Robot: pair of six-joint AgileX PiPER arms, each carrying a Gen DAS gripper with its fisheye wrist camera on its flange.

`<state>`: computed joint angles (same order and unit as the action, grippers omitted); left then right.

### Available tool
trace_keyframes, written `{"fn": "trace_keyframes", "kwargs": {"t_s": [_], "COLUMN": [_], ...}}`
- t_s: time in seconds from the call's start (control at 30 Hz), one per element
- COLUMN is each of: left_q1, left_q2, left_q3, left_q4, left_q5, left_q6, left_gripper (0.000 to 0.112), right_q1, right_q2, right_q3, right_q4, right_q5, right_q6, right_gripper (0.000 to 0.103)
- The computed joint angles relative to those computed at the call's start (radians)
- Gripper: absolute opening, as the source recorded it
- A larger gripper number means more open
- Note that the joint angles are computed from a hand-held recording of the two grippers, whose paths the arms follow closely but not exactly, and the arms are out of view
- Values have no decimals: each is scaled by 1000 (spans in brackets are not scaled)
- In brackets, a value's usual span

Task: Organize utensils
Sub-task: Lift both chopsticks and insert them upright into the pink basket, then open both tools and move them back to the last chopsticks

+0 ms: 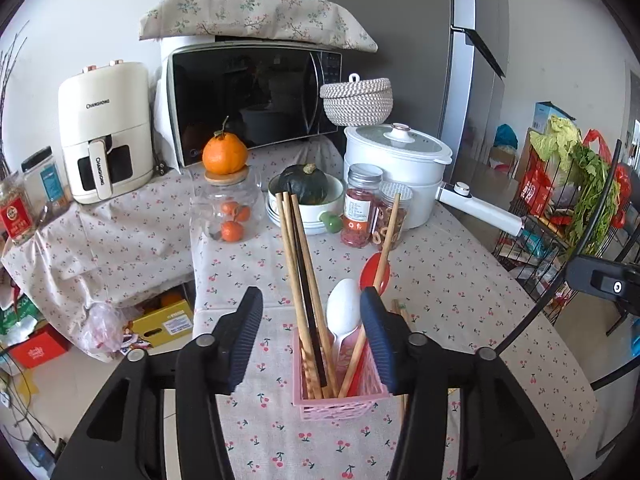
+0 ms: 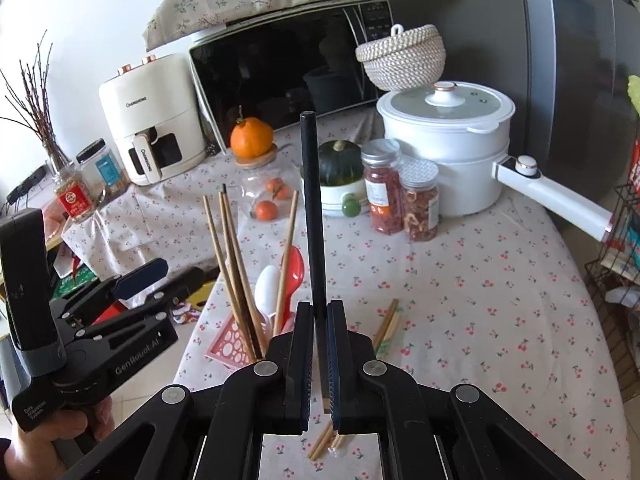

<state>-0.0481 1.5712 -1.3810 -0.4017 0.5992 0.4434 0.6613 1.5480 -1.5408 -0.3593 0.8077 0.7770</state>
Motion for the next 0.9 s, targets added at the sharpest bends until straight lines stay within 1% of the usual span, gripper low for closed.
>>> {"fn": "trace_keyframes", "kwargs": {"t_s": [0.13, 0.2, 0.27, 0.37, 0.47, 0.6, 0.77, 0.9], "left_q1": [29, 39, 51, 98, 131, 140, 148, 143], "left_q2": [-15, -34, -56, -71, -55, -62, -56, -69], "left_q3": [-19, -8, 15, 54, 54, 75, 71, 84], "left_q4": [39, 60, 72, 1, -38, -23, -46, -41], "left_q5": [76, 98, 108, 114, 160, 146, 163, 158], "left_q6": [-37, -31, -11, 49, 71, 83, 108, 121], "left_gripper": [63, 68, 70, 72, 73, 73, 73, 73], "right_q1": [4, 10, 16, 27, 34, 36, 35, 28], "right_q2": [10, 21, 37, 65, 97, 152, 214, 255], "right_q3": [-35, -56, -79, -106, -131, -180, -225, -262], "right_q4": [13, 10, 6, -11, -20, -21, -43, -19], "right_q5": [-28, -41, -59, -87, -106, -103, -106, -91], "right_q6": [1, 8, 17, 42, 59, 63, 90, 73], "right_gripper": [4, 4, 4, 4, 4, 4, 4, 4]}}
